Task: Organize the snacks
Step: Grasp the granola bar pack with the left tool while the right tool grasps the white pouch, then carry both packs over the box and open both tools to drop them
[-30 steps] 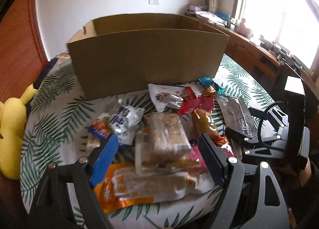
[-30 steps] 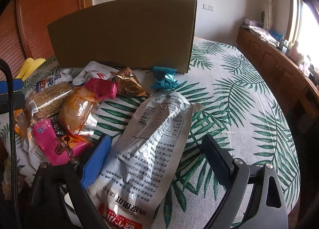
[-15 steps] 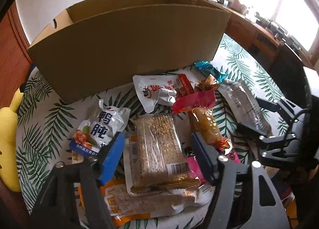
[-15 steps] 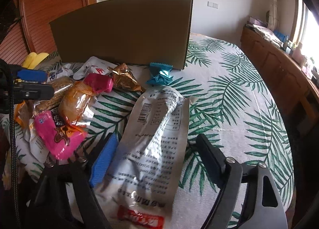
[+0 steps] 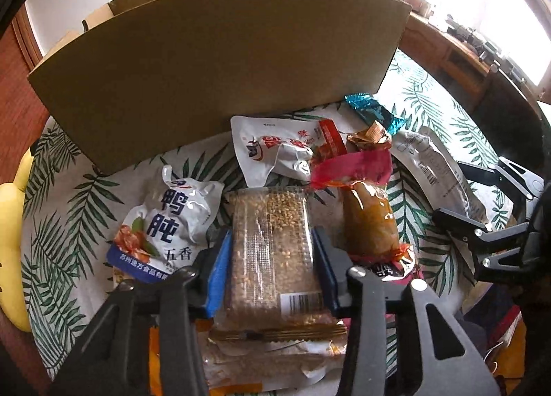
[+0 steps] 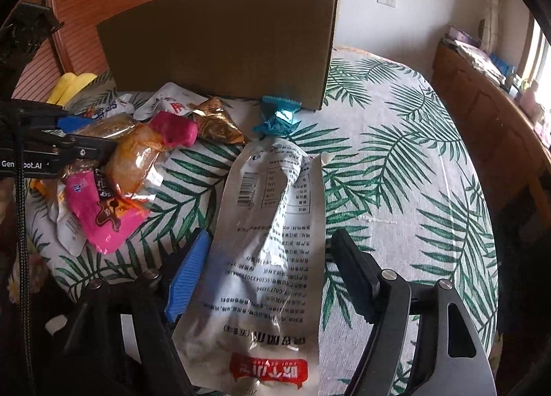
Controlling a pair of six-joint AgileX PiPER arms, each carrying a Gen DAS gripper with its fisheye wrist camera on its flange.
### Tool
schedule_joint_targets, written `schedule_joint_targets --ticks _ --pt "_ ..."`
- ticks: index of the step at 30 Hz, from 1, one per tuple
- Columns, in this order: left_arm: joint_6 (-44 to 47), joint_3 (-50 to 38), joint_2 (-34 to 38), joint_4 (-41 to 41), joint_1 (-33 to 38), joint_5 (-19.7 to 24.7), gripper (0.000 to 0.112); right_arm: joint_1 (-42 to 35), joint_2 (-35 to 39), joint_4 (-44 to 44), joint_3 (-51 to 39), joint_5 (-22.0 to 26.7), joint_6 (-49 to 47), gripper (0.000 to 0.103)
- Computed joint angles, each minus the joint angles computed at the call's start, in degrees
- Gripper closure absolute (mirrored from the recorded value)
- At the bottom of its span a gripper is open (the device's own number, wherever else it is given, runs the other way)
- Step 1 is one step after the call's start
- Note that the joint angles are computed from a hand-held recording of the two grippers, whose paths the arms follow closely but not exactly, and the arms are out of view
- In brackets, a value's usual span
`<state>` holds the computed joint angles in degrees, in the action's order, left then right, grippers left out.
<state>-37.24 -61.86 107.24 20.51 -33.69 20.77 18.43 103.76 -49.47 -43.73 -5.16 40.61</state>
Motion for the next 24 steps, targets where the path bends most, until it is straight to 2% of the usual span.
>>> schedule_joint_targets --ticks 4,7,10,13,16,17,21,24 --pt "-4.2 2.4 -1.8 4.3 0.0 -1.5 0.071 0.1 0.9 -11.7 -1.8 0.8 11.7 0.026" --pt "-8.0 4.5 -3.4 7.5 0.0 -2.9 0.071 0.1 1.3 -23.6 -2.9 0.9 23.2 0.026" --pt "-11.9 7.6 -6.3 10.1 -0.1 -5.0 0.071 -0.2 1.7 -30.5 -3.6 0.4 29.7 0.027" --pt "-16.8 9.7 -8.7 14.5 -0.3 -6.2 0.071 -0.3 1.5 -30.1 -3.4 0.3 29.3 0.029" --pt "-20.2 10.9 -10.5 17.5 -1.1 -6.7 0.071 -0.8 1.4 -32.7 -3.3 -0.2 31.5 0.035" --pt "-21.9 11.2 -10.9 19.0 -1.4 -6.8 0.071 -1.2 1.3 -35.8 -3.3 -0.7 34.4 0.035" --pt "-25.4 11.5 -11.6 22.4 -2.5 -6.9 0.071 -2.0 0.9 -39.1 -3.1 -1.6 37.1 0.037" --pt "-26.2 11.4 -11.9 23.2 -2.8 -7.2 0.071 -2.1 0.7 -36.7 -2.8 -1.9 34.5 0.040"
